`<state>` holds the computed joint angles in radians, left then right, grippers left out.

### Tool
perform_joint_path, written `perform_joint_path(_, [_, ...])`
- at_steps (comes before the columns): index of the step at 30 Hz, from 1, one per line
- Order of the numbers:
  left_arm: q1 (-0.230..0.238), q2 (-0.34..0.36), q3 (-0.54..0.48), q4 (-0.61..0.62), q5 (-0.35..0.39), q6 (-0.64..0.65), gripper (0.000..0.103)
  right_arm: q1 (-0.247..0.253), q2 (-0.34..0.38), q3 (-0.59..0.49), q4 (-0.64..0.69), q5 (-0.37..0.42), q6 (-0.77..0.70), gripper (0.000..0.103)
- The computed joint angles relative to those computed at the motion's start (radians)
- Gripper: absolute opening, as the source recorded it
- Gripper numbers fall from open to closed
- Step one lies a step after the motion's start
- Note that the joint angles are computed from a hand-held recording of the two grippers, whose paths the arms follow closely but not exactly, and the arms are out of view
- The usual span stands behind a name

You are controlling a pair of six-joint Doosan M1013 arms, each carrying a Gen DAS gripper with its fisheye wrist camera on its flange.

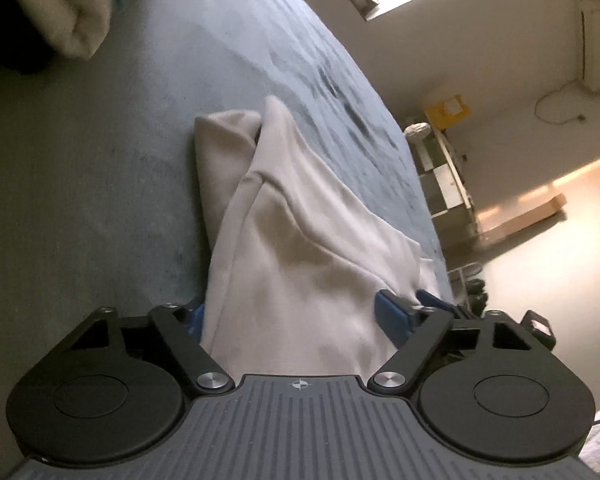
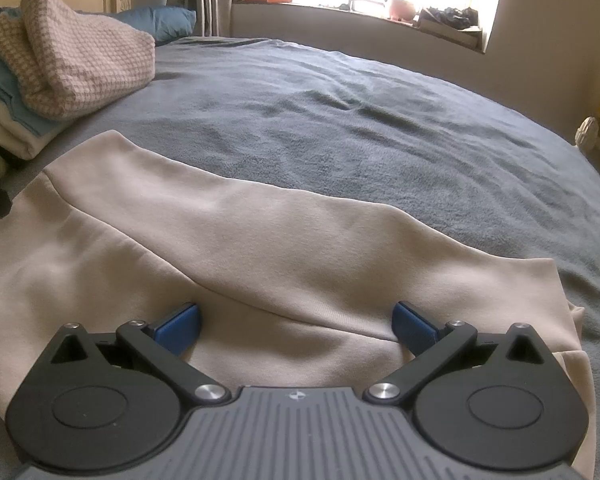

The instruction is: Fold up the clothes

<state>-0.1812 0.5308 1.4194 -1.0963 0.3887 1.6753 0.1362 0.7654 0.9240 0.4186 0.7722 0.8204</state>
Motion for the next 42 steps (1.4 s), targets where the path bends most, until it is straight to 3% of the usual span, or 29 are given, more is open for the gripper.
perform_joint_path(2, [-0.004,-0.003,0.004,0.032,-0.009,-0.045,0.065,-0.001,0.000,0.002,0.004,-0.003,-0.004,0.103])
perform_joint_path(4, [-0.010,0.000,-0.007,0.154,-0.011,-0.188,0.047,-0.001,0.000,0.004,0.009,-0.006,-0.008,0.103])
perform_joint_path(5, [-0.012,0.001,-0.012,0.216,-0.008,-0.259,0.029,-0.002,0.000,0.005,0.012,-0.008,-0.010,0.103])
perform_joint_path(6, [-0.014,0.002,-0.017,0.276,-0.003,-0.329,0.023,-0.002,-0.001,0.007,0.015,-0.011,-0.013,0.103])
perform_joint_path(9, [-0.018,0.004,-0.027,0.371,0.007,-0.440,0.020,-0.002,-0.005,0.016,0.024,-0.022,-0.023,0.103])
perform_joint_path(15, [-0.051,0.008,-0.087,0.754,0.062,-0.713,0.012,-0.003,-0.008,0.024,0.033,-0.033,-0.036,0.103])
perform_joint_path(20, [-0.056,-0.004,-0.104,0.764,0.055,-0.719,0.012,-0.004,-0.011,0.033,0.046,-0.046,-0.059,0.103])
perform_joint_path(27, [-0.052,-0.002,-0.172,0.590,0.094,-0.537,0.011,-0.009,-0.024,0.073,0.102,-0.101,-0.127,0.103])
perform_joint_path(34, [-0.067,0.053,-0.327,0.548,0.227,-0.445,0.011,-0.016,-0.028,0.097,0.179,-0.131,-0.202,0.103])
perform_joint_path(42, [-0.090,0.173,-0.574,0.647,0.416,-0.511,0.011,-0.025,-0.038,0.127,0.267,-0.159,-0.298,0.103])
